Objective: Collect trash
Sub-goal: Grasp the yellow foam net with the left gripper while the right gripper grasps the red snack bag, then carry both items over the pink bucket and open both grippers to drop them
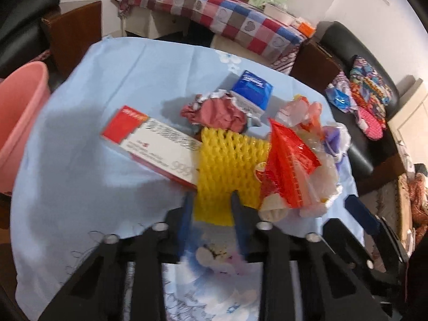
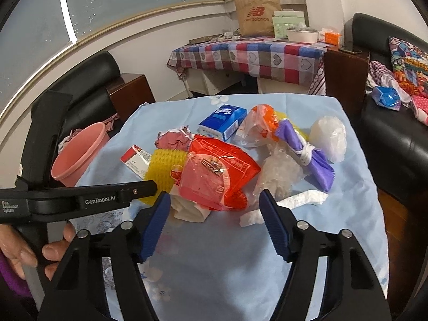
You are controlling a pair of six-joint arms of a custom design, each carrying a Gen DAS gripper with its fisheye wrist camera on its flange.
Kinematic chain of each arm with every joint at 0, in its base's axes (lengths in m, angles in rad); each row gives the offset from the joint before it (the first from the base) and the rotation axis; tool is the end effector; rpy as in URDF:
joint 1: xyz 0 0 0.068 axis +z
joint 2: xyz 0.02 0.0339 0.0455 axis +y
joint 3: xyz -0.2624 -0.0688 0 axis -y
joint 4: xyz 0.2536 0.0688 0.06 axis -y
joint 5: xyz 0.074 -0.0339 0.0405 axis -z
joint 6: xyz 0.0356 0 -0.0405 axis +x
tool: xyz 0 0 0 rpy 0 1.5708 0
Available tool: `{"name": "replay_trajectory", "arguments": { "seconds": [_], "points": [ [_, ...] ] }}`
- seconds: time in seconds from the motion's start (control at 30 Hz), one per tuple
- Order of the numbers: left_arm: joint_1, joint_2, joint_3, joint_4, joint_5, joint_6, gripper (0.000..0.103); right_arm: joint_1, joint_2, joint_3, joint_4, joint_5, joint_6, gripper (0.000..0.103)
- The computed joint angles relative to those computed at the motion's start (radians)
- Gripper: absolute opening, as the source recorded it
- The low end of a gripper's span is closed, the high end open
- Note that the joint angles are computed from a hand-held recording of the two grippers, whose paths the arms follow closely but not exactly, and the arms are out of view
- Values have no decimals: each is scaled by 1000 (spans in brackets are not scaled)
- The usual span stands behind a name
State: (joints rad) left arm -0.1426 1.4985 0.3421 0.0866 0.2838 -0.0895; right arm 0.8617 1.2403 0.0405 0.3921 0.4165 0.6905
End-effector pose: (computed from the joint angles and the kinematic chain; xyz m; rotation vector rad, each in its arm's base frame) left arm 0.2065 -0.0397 0.0724 0.1666 2.6380 -0.4531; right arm 0.1127 0.1093 0.0701 -0.0024 2.3114 0.3000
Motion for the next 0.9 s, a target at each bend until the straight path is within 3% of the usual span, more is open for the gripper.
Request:
{"name": "replay_trajectory", "arguments": {
  "seconds": [0.1,0.43,0.53,0.67,0.77,0.9],
  "points": [
    [-17,-6,-9,14,-5,12,9,-40,42,7,55,-56,-30,64],
    [25,-196,-87,-42,14,54,7,-120,216,90,151,-158,-101,51],
    [60,-249,-100,-77,34,68,7,-146,269,121,160,-193,-113,41],
    [120,-309,-112,-130,62,102,7,-150,299,135,163,-216,-96,12],
    [154,-355,-120,-164,76,125,7,-143,266,118,154,-216,-76,3],
    [200,-429,-127,-210,87,157,7,-104,161,104,86,-171,-70,2]
  ]
}}
